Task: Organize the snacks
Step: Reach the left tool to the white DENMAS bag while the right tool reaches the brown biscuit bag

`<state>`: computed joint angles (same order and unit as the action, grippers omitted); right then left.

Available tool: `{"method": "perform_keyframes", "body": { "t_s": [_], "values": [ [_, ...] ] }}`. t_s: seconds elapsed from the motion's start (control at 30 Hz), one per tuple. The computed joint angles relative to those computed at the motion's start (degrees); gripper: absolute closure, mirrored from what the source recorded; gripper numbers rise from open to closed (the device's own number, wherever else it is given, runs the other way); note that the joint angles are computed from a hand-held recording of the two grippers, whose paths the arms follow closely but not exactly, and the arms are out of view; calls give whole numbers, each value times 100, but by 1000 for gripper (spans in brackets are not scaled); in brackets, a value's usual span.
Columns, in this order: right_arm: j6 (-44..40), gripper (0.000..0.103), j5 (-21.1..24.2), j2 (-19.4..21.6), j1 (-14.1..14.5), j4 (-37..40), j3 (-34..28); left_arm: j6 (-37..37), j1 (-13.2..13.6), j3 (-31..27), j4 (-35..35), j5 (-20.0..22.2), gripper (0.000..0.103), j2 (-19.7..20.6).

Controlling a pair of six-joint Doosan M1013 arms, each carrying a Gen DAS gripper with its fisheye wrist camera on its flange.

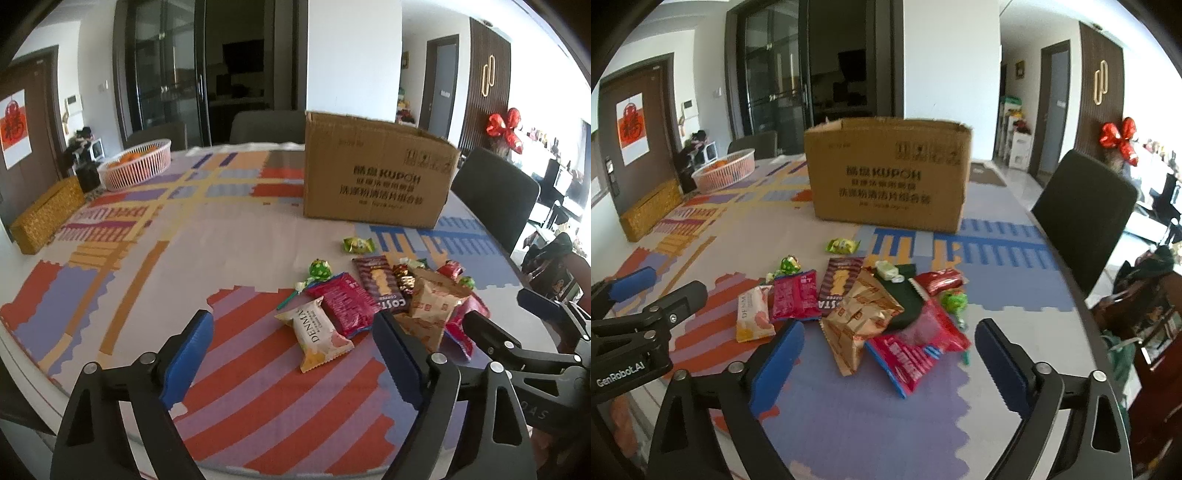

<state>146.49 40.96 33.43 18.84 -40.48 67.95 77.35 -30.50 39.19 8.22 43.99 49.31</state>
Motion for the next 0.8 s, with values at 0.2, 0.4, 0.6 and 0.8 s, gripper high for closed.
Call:
{"method": "perform_keyframes", "body": {
  "t_s": [0.2, 0.4, 0.6, 0.8],
  "values": [
    [-656, 18, 42, 246, -101, 620, -307, 251, 59, -834, -455, 814, 24, 499],
    [-1232, 26, 177, 436, -177, 1161, -574, 344, 94, -1638, -718, 1473, 31, 970],
    [-1615, 29, 230, 561, -198, 1434, -744, 447, 126, -2415, -922, 2018, 40, 1394],
    [-1882, 35, 315, 654, -212, 1650, -888, 481, 144, -3550, -1071, 2677, 47, 1967]
  ]
}}
